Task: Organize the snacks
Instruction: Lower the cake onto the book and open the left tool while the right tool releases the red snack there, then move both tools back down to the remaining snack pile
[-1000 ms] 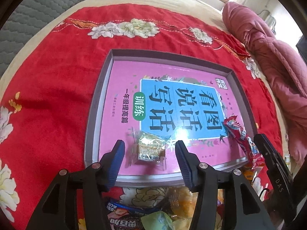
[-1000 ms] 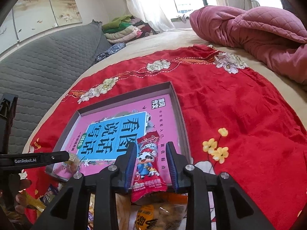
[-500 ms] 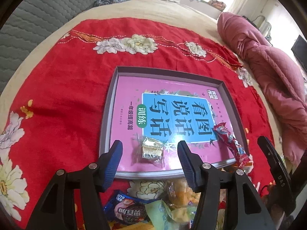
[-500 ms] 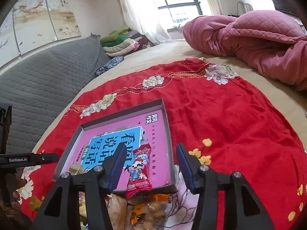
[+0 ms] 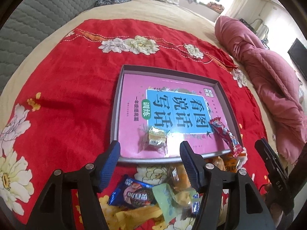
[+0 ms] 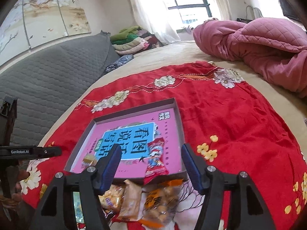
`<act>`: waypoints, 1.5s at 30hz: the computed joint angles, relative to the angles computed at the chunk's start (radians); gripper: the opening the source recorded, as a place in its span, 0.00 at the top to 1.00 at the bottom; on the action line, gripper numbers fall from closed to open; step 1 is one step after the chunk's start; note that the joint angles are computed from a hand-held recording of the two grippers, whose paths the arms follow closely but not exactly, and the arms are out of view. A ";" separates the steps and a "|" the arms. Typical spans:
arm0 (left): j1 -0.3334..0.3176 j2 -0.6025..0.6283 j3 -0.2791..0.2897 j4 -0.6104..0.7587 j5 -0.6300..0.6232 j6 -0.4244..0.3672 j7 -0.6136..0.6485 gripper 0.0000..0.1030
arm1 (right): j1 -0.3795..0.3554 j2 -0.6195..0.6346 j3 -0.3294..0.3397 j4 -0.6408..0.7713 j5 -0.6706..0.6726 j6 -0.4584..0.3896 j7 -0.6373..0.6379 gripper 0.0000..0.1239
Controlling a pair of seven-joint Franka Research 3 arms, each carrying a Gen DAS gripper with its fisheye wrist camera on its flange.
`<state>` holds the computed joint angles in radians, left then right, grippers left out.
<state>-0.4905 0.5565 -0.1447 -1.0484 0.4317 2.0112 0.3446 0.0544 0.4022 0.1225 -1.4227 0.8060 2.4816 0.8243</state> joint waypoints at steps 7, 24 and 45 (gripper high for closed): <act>0.021 -0.103 -0.018 -0.159 -0.005 0.035 -0.042 0.36 | 0.008 -0.029 -0.004 -0.038 -0.007 -0.005 -0.004 0.45; 0.062 -0.253 -0.079 -0.408 -0.044 0.105 -0.118 0.36 | 0.022 -0.108 -0.038 -0.141 -0.044 -0.044 0.027 0.42; 0.075 -0.282 -0.110 -0.533 -0.144 0.264 -0.131 0.36 | 0.039 -0.127 -0.071 -0.188 -0.181 -0.087 0.150 0.41</act>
